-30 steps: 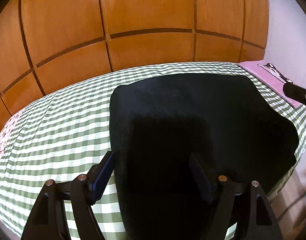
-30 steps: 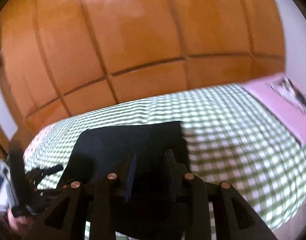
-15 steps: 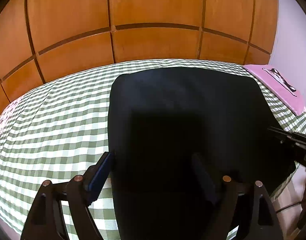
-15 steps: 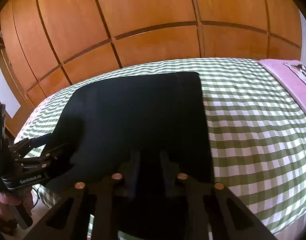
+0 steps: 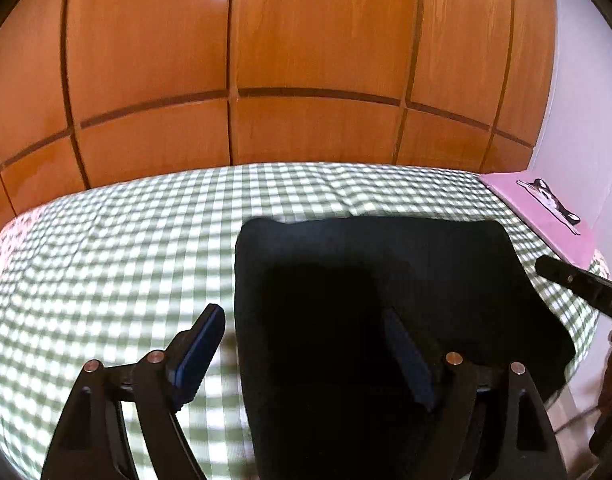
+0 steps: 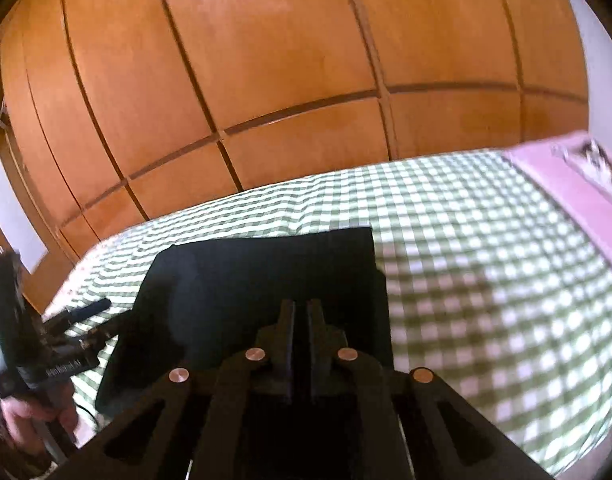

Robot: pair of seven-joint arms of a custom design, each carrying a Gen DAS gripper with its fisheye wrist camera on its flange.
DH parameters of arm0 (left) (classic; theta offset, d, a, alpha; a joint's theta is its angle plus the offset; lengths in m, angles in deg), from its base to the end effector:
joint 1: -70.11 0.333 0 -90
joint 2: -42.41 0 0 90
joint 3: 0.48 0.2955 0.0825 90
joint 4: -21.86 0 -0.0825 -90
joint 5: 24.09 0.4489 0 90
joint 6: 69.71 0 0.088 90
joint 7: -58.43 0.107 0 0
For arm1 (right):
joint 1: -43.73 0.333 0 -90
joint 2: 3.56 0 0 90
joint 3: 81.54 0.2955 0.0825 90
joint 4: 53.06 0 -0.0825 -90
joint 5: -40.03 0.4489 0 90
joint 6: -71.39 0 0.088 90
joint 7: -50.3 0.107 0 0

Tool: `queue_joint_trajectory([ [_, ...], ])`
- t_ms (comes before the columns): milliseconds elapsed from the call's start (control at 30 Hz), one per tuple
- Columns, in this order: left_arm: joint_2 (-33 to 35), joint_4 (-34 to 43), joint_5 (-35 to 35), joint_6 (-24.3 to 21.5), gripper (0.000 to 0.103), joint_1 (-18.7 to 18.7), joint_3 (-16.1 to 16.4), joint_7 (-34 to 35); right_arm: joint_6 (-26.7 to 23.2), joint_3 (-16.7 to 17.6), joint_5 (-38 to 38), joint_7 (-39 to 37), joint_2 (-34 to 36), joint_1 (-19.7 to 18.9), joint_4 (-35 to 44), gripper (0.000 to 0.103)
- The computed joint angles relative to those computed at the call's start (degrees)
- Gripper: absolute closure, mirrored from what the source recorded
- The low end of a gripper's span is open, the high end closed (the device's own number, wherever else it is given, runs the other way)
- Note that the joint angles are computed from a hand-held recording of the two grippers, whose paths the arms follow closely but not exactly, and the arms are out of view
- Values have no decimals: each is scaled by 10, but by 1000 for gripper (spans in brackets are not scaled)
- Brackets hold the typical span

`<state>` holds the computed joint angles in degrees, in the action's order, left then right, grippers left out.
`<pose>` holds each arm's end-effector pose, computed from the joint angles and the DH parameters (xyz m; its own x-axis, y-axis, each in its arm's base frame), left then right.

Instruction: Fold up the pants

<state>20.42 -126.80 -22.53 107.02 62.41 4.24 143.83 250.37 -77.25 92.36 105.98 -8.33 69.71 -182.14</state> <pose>0.5130 -0.0289 0.4342 -0.0225 -0.9973 0.0704 -0.6453 -0.0393 -0.7629 0.5473 0.2411 0.4320 0.3365 -0.9065 -0.2551 -0.6269 -0.0135 -0.7790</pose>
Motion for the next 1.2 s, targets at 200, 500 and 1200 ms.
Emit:
queue_joint_trajectory([
  [200, 93, 101, 73, -52, 21, 75, -71, -37, -63, 9, -325, 247, 82, -45, 84, 97],
  [500, 168, 149, -273, -101, 4, 36, -27, 167, -94, 48, -248, 228, 169, -103, 158, 103],
  [1200, 31, 48, -626, -304, 0, -17, 133, 520, -345, -20, 166, -19, 57, -121, 55, 31],
])
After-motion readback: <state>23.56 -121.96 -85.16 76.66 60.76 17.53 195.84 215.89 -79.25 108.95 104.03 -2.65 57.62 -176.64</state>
